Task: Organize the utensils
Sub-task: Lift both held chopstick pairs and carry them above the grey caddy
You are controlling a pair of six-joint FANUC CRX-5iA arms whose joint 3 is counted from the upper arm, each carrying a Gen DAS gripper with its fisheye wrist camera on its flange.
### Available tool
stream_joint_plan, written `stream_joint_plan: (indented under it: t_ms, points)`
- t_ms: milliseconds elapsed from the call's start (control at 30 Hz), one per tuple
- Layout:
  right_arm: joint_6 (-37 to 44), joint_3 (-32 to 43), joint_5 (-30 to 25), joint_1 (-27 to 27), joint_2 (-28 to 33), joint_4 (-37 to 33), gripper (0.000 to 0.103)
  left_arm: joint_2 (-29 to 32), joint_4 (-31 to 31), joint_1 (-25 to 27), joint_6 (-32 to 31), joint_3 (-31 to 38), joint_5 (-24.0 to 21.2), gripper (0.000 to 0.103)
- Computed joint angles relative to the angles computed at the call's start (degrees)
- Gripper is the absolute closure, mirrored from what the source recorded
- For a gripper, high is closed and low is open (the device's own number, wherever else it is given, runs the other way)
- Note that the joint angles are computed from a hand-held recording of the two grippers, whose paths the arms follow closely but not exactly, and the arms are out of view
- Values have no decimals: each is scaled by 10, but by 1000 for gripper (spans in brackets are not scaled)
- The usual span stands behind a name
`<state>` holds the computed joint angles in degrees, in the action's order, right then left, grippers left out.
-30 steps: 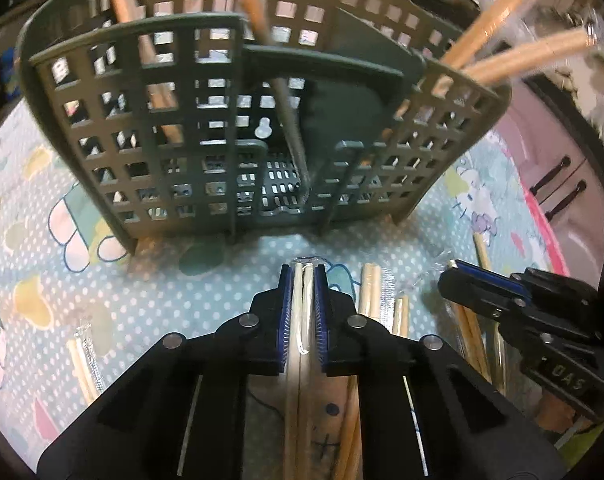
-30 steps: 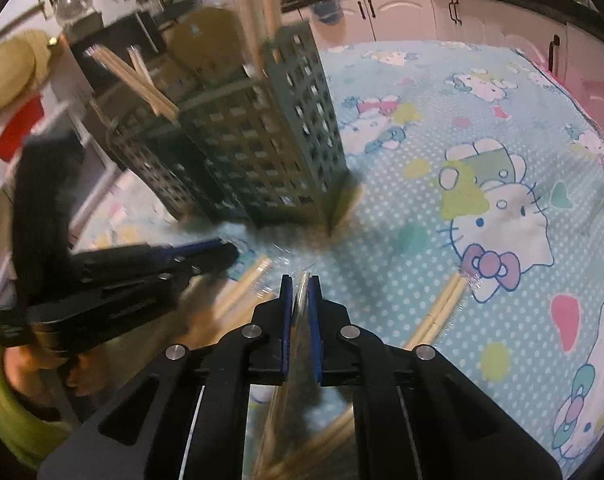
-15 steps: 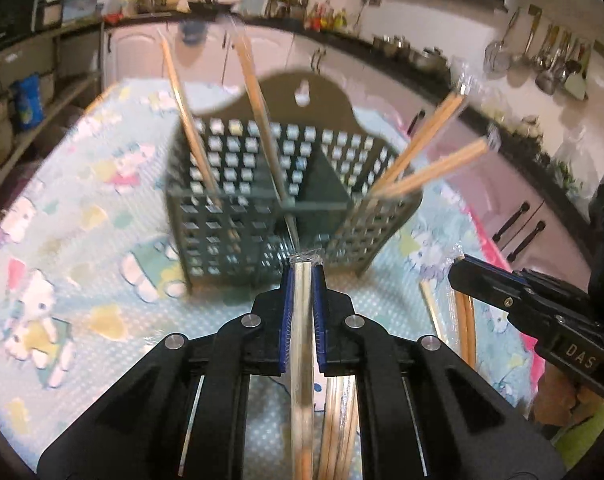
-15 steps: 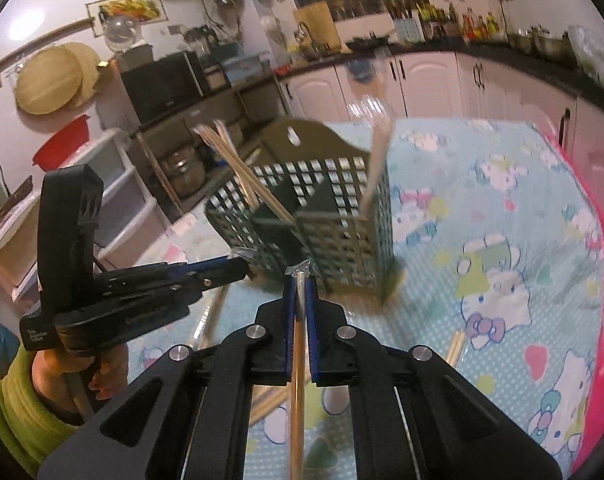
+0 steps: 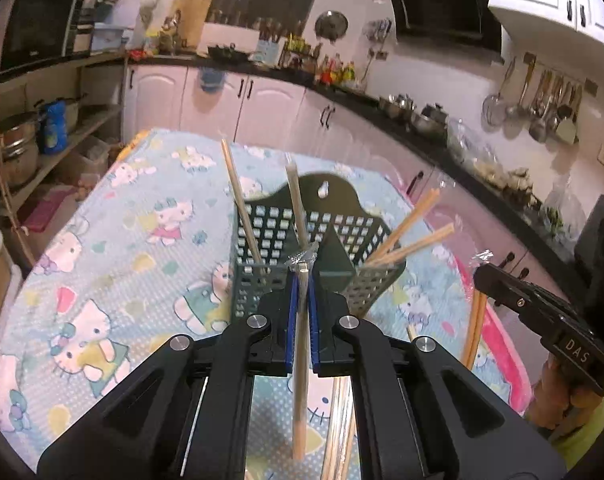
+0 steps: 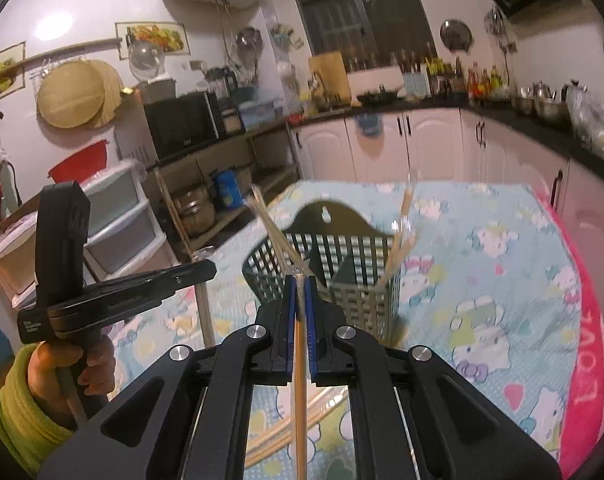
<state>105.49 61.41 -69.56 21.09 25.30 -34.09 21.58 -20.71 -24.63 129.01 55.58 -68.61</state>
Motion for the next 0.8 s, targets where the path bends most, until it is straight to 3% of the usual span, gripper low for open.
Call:
stream_joint_plan:
  t_ms: [300,533,800]
  points:
    - [30,-22,61,5,-22,-8,98,-21,-26,-2,15,-8,13,102]
    - [23,6,82,6,-7,-19,98,-31,-33,3,20,-9,28,102]
    - [3,77,85,11,33,-20,98,-12,-53,3,2,48,4,102]
